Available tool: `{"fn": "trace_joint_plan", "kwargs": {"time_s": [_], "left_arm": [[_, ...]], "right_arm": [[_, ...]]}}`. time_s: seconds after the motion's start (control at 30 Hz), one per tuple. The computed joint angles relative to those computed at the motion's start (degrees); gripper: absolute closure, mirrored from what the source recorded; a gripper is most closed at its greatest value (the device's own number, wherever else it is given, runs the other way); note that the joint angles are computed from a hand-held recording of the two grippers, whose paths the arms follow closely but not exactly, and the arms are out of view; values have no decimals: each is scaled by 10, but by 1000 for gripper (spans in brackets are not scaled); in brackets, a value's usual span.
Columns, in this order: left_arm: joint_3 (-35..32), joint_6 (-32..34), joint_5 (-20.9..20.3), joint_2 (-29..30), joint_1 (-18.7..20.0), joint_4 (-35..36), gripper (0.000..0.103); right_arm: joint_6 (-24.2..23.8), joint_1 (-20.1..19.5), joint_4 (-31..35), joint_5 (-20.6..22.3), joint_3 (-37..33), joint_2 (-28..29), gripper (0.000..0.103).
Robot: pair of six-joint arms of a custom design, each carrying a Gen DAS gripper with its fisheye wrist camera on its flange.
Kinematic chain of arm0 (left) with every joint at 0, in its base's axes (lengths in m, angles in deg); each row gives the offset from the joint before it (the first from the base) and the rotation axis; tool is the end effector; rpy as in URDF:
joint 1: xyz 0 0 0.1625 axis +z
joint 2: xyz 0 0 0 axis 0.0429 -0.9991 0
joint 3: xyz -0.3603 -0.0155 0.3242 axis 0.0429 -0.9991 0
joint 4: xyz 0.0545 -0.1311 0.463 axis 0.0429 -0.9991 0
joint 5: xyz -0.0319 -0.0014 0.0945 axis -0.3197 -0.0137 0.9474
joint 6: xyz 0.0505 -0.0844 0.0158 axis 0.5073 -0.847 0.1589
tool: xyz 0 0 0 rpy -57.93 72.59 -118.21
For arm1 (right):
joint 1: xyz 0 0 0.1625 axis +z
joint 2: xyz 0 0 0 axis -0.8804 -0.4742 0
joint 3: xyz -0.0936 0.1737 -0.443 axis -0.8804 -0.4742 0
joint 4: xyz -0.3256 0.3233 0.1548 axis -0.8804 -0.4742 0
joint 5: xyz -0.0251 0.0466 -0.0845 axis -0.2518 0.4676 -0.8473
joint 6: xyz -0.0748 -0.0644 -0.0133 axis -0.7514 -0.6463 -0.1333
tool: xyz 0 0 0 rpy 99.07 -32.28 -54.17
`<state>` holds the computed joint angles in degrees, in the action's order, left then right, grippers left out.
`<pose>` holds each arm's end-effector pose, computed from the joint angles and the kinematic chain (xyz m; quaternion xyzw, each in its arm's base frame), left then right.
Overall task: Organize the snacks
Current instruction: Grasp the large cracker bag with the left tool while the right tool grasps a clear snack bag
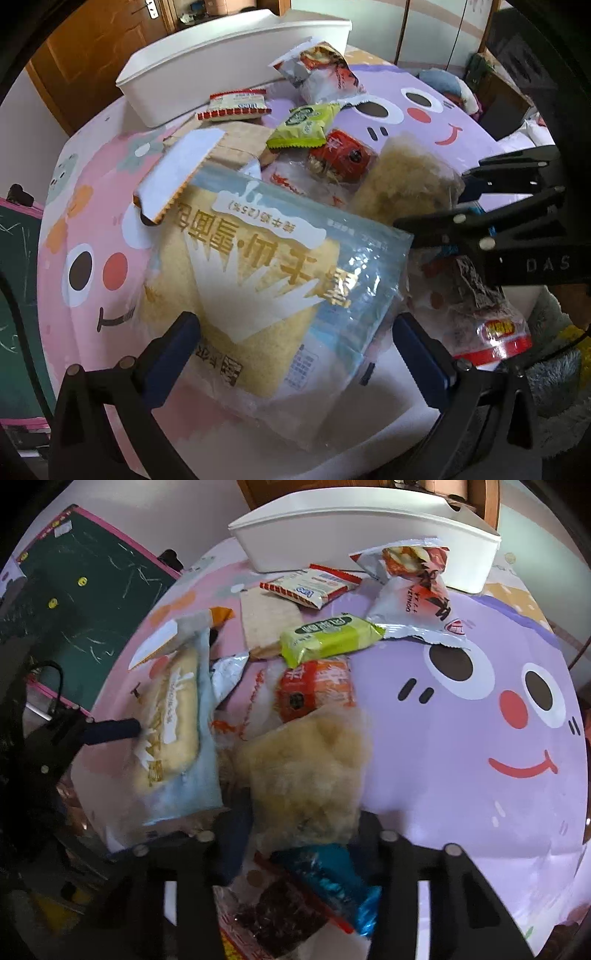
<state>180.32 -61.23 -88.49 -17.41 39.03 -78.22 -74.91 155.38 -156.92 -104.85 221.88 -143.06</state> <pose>-0.2573 -0.4746 0.0456 0.4030 0.8679 -0.0141 0.2899 0.1145 -0.4626 0.1874 0.0781 -0.9502 0.1530 0.2601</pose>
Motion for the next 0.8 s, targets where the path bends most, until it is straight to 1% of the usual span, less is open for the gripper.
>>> {"fn": "trace_joint_plan", "kwargs": {"time_s": [0.03,0.1,0.17,0.2,0.23,0.27,0.3,0.33,0.37,0.4,0.43,0.5,0.53,0.6,0.8], "left_arm": [[-4,-7,0,-1,-2,21,0],[-1,-8,9,-2,-9,36,0],[6,-12,35,1,-17,47,0],[8,-20,54,4,-20,51,1],[8,-27,65,6,-20,52,4],[8,-35,73,7,-18,56,8],[5,-42,63,2,-12,59,19],[4,-48,59,-3,-8,60,26],[5,-53,63,-6,-7,59,38],[5,-59,71,-10,-6,61,55],[6,-60,72,-15,-4,61,56],[6,-62,54,-26,3,57,63],[8,-63,46,-32,6,53,64],[14,-64,41,-43,6,41,70],[16,-84,26,-72,7,-3,77]], "right_arm": [[-2,-1,-2,2,1,-1,62],[-8,-1,-8,7,2,-3,65],[-8,-1,-11,9,3,-4,67],[-9,0,-13,10,5,-5,68],[-8,0,-15,9,6,-7,68],[-6,-1,-16,8,6,-8,68],[-5,-1,-14,9,8,-11,68],[-5,0,-15,8,9,-12,68],[-4,1,-17,6,11,-15,69],[-6,3,-19,4,13,-17,69],[-8,4,-23,3,14,-19,69],[-11,4,-30,8,18,-24,69],[-11,3,-30,14,20,-29,69],[-7,4,-33,16,22,-35,69],[-11,13,-49,22,31,-63,70]]}}
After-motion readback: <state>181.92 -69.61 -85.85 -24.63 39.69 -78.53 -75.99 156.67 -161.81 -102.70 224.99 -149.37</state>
